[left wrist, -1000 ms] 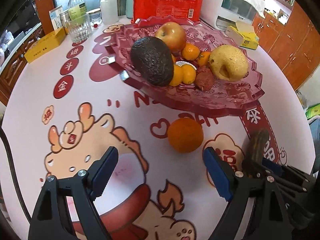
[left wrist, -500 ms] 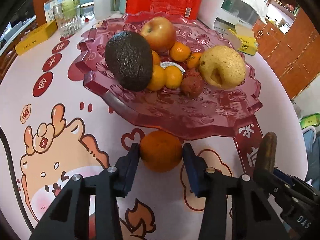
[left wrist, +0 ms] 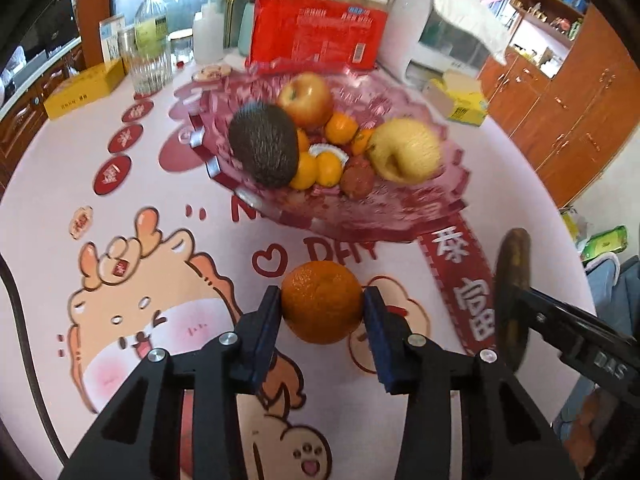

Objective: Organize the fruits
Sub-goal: 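Lift and carry the banana and mandarin over the pink glass bowl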

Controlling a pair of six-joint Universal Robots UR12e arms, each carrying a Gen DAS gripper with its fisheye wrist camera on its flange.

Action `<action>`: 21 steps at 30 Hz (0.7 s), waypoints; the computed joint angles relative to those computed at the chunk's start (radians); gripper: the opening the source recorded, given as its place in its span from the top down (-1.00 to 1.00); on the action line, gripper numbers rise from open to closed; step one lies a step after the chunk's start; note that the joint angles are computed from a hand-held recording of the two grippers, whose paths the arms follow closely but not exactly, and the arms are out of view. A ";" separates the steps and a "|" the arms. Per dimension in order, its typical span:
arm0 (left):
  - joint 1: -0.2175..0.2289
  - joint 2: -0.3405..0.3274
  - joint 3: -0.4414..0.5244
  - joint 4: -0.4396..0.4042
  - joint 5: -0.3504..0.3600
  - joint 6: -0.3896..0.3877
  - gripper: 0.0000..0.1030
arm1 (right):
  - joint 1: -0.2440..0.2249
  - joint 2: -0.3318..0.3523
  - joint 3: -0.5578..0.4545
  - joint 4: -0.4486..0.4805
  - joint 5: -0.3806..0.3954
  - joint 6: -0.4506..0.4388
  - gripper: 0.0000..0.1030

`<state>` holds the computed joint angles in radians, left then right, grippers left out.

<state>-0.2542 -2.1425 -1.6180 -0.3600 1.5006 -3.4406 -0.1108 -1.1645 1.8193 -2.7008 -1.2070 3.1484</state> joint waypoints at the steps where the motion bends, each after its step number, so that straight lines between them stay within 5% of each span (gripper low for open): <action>1: -0.001 0.011 -0.005 0.006 0.004 0.000 0.23 | -0.001 -0.003 -0.001 -0.003 0.009 -0.007 0.33; 11: -0.002 0.036 0.071 0.055 0.046 0.024 0.22 | -0.008 -0.018 -0.078 -0.034 0.128 -0.078 0.33; 21: -0.009 -0.040 0.207 0.016 0.116 0.035 0.22 | 0.005 0.105 -0.300 0.016 0.192 -0.017 0.32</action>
